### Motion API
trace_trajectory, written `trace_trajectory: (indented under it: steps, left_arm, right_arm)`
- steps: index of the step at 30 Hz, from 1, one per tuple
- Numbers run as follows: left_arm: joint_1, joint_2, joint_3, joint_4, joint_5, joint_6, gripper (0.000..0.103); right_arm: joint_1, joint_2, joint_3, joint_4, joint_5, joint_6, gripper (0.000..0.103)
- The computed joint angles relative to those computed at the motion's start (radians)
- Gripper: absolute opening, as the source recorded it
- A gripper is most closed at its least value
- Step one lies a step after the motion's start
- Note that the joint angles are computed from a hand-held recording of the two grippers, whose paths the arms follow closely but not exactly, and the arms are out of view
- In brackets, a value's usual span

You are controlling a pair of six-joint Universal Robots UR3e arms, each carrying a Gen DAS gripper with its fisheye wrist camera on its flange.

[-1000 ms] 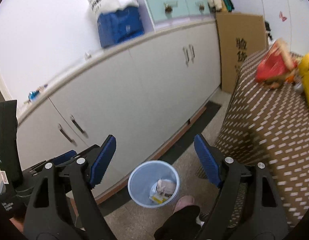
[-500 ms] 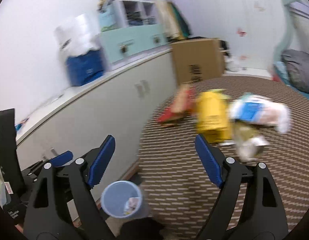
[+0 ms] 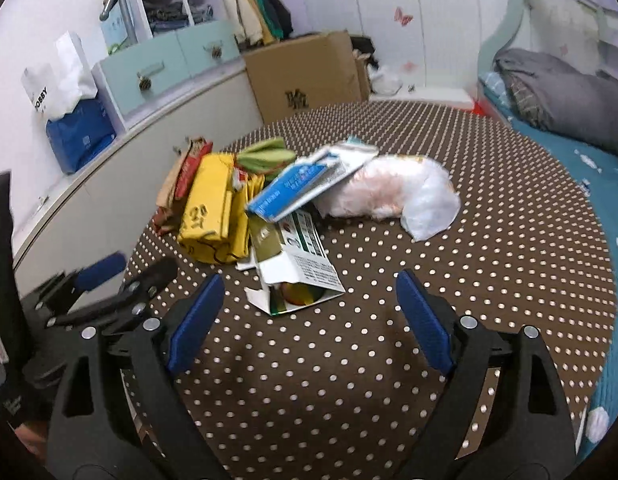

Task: Collect trash
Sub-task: 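Grasp the green-white carton with the right tool while the left tool grasps the yellow bag, then carry both to the wastebasket and open the left tool to drop the yellow bag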

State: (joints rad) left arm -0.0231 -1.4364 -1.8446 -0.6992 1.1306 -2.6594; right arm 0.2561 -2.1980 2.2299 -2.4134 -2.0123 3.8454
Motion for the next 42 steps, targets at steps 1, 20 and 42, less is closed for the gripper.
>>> trace_trajectory:
  steps: [1, 20, 42]
  left_arm:
    - [-0.02, -0.02, 0.007, 0.022, 0.021, -0.008, 0.068]
    - [-0.013, -0.015, -0.014, 0.084, 0.025, -0.028, 0.003]
    - [0.768, 0.47, -0.095, -0.746, -0.476, 0.566, 0.003]
  right_arm:
    - [-0.045, -0.015, 0.012, 0.005, 0.042, -0.032, 0.086]
    - [-0.243, 0.101, -0.044, -0.001, 0.302, -0.242, 0.053]
    - [0.323, 0.395, -0.346, -0.066, -0.075, 0.023, 0.041]
